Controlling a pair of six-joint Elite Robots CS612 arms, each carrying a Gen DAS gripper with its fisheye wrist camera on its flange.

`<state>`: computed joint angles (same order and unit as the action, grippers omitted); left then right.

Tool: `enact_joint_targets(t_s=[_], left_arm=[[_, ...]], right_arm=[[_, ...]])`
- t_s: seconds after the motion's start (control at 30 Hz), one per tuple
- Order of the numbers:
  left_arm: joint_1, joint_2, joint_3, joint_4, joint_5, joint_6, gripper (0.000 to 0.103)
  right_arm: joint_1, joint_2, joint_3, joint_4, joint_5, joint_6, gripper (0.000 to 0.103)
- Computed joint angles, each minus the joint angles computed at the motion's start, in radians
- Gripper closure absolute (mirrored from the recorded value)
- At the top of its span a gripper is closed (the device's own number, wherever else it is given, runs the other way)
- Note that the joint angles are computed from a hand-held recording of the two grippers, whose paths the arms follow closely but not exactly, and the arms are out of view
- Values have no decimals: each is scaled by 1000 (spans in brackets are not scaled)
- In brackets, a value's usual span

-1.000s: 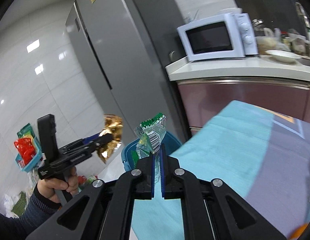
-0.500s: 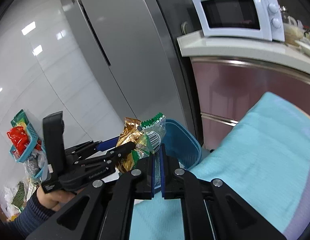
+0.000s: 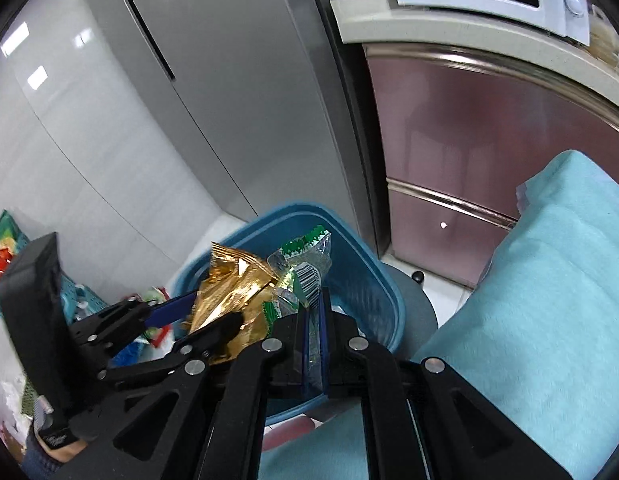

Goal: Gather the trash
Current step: 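Carry both wrappers over the blue bin and open both tools, then return to the table, grasp the orange peel with the left tool while the right grasps a gold wrapper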

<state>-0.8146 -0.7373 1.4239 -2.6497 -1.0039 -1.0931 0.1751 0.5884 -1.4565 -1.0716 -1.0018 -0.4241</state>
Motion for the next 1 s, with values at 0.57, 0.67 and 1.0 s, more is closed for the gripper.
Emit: enact_joint_targets(t_s=[0.57, 0.67, 1.0], left_arm=[[5, 43, -87, 92, -14, 0, 34], [0, 41, -90, 97, 0, 0, 24], [-30, -16, -22, 76, 83, -86, 6]], right_arm=[[18, -26, 59, 37, -68, 2, 84], [20, -30, 63, 40, -74, -8, 79], [-54, 23, -20, -61, 157, 162, 37]])
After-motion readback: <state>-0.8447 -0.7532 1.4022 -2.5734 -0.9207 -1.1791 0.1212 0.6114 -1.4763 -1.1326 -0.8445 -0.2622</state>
